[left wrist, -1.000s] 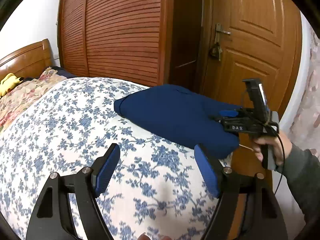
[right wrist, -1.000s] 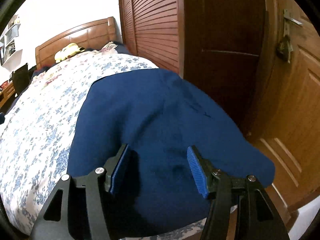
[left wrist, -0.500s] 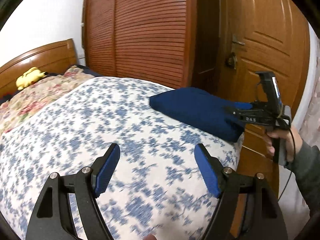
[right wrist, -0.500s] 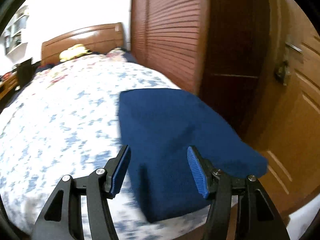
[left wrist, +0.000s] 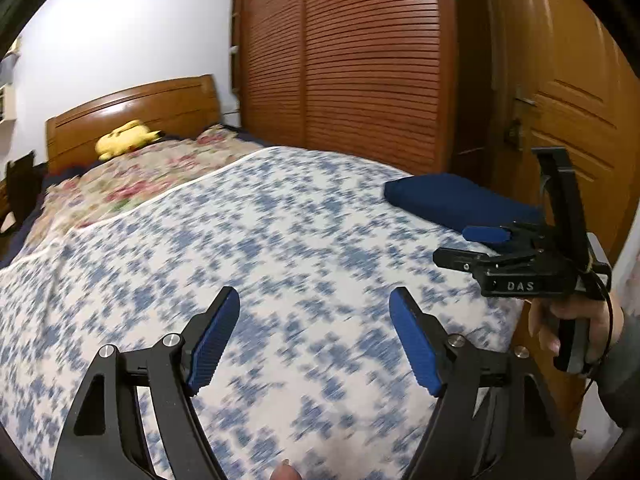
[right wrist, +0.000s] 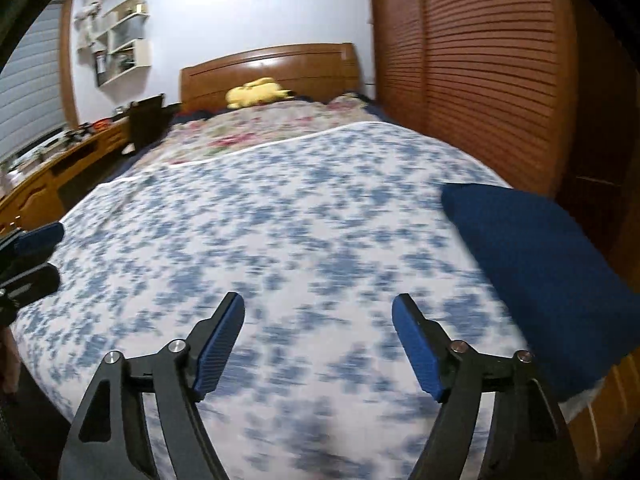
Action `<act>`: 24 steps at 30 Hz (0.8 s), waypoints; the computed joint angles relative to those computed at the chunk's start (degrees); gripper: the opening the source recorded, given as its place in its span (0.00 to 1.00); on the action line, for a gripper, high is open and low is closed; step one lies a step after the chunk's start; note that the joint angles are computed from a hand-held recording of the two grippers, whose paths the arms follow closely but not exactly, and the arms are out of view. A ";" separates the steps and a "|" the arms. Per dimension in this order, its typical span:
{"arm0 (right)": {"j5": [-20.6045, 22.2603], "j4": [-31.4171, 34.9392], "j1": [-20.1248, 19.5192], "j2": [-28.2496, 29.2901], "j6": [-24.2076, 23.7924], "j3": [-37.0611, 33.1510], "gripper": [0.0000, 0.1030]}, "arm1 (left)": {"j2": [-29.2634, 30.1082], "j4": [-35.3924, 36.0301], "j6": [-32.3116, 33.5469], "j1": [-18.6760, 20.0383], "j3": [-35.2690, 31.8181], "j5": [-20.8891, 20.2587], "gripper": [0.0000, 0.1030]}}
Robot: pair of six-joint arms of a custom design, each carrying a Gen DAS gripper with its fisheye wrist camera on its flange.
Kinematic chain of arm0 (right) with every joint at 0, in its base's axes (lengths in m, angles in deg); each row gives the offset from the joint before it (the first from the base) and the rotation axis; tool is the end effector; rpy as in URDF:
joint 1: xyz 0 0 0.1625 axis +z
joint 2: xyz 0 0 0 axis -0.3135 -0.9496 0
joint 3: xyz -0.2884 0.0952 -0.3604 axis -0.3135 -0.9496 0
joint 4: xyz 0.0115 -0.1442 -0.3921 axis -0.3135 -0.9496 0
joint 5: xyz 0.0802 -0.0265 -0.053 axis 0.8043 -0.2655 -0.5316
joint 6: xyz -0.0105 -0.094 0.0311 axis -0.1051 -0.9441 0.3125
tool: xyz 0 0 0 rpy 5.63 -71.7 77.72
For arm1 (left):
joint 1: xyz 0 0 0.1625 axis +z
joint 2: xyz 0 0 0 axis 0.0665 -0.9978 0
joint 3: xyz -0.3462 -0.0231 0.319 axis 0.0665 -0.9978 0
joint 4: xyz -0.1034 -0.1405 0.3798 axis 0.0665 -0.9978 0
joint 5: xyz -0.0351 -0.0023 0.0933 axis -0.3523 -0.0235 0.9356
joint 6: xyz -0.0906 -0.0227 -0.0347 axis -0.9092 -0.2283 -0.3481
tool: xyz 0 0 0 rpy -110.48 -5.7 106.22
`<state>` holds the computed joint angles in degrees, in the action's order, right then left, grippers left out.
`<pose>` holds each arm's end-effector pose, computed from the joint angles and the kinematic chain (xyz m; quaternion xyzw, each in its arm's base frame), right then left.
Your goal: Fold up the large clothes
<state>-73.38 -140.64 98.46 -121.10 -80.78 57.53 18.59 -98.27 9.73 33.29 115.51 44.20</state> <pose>0.0179 -0.6279 0.4119 0.2730 -0.8377 0.3927 0.2639 -0.4617 -0.6172 0.0151 0.2638 0.8225 -0.4230 0.2738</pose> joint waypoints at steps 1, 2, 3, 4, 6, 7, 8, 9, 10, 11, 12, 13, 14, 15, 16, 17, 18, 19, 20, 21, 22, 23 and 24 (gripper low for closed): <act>0.31 -0.17 0.36 0.34 -0.19 0.58 0.79 | -0.60 -0.45 -0.67 -0.01 1.31 0.90 0.76; 0.55 -0.42 0.62 0.53 -0.38 1.24 0.79 | -1.30 -0.94 -1.46 -0.02 2.83 1.95 0.76; 0.67 -0.77 0.80 0.91 -0.75 1.64 0.80 | -2.03 -1.29 -2.55 -0.04 4.40 3.01 0.76; 0.70 -1.36 1.00 1.54 -1.16 1.91 0.80 | -2.72 -1.49 -3.65 -0.05 5.77 3.81 0.76; 0.49 -1.70 1.70 1.76 -1.55 2.94 0.81 | -4.52 -1.18 -7.28 -0.14 9.19 5.76 0.76; 0.66 -1.70 1.90 1.99 -1.60 3.28 0.81 | -5.32 -0.29 -9.13 -0.20 10.47 6.51 0.76; 0.82 -1.83 2.29 2.36 -1.44 3.62 0.81 | -5.99 0.80 -10.86 -0.23 11.52 7.30 0.76; 1.35 -2.09 2.41 2.15 -1.44 4.54 0.81 | -6.84 2.33 -13.34 -0.40 12.91 8.71 0.76; 1.71 -2.63 2.74 2.11 -1.64 5.54 0.81 | -7.53 3.39 -15.38 -0.58 14.14 9.77 0.76; 2.03 -2.69 2.93 2.52 -1.95 5.48 0.81 | -8.68 5.30 -18.48 -0.85 15.84 10.82 0.76; 2.13 -3.41 3.23 2.85 -2.09 5.92 0.81 | -9.45 6.32 -20.34 -0.95 16.98 11.31 0.76; 2.28 -2.83 3.46 1.84 -2.07 6.52 0.81 | -10.29 7.59 -22.75 -1.29 18.34 11.97 0.76; 2.72 -2.33 3.56 1.28 -2.07 7.09 0.81 | -11.48 9.89 -26.34 -1.76 19.98 13.02 0.76; 3.16 -2.02 3.60 1.35 -2.11 7.25 0.81 | -12.14 11.49 -28.62 -2.08 20.86 13.66 0.76; 3.45 -2.04 3.78 1.03 -2.13 7.88 0.81 | -13.20 13.27 -31.41 -2.58 22.23 14.40 0.76; 3.85 -2.15 3.86 1.21 -2.22 7.99 0.81 | -14.09 14.09 -33.35 -3.07 23.52 14.90 0.76; 4.30 -2.09 3.98 0.84 -2.50 8.54 0.81 | -14.87 14.68 -34.89 -3.52 24.62 15.27 0.76; 4.46 -2.55 4.17 0.83 -2.73 9.07 0.81 | -15.75 15.40 -36.82 -4.04 25.85 15.75 0.76; 4.79 -2.89 4.26 0.63 -3.01 9.58 0.81 | -16.44 15.86 -38.17 -4.43 26.79 16.10 0.76; 5.31 -3.16 4.28 0.37 -3.06 10.04 0.81 | -17.24 16.69 -39.86 -4.84 27.75 16.55 0.76; 5.96 -3.65 4.08 0.78 -2.95 10.19 0.81 | -18.06 18.06 -42.12 -5.29 28.64 17.10 0.76; 6.61 -3.84 3.94 1.28 -2.86 10.23 0.81 | -18.65 19.10 -43.69 -5.62 29.19 17.51 0.76; 7.10 -3.47 3.89 1.10 -2.88 10.51 0.81 | -19.23 19.83 -45.12 -6.05 29.85 18.07 0.76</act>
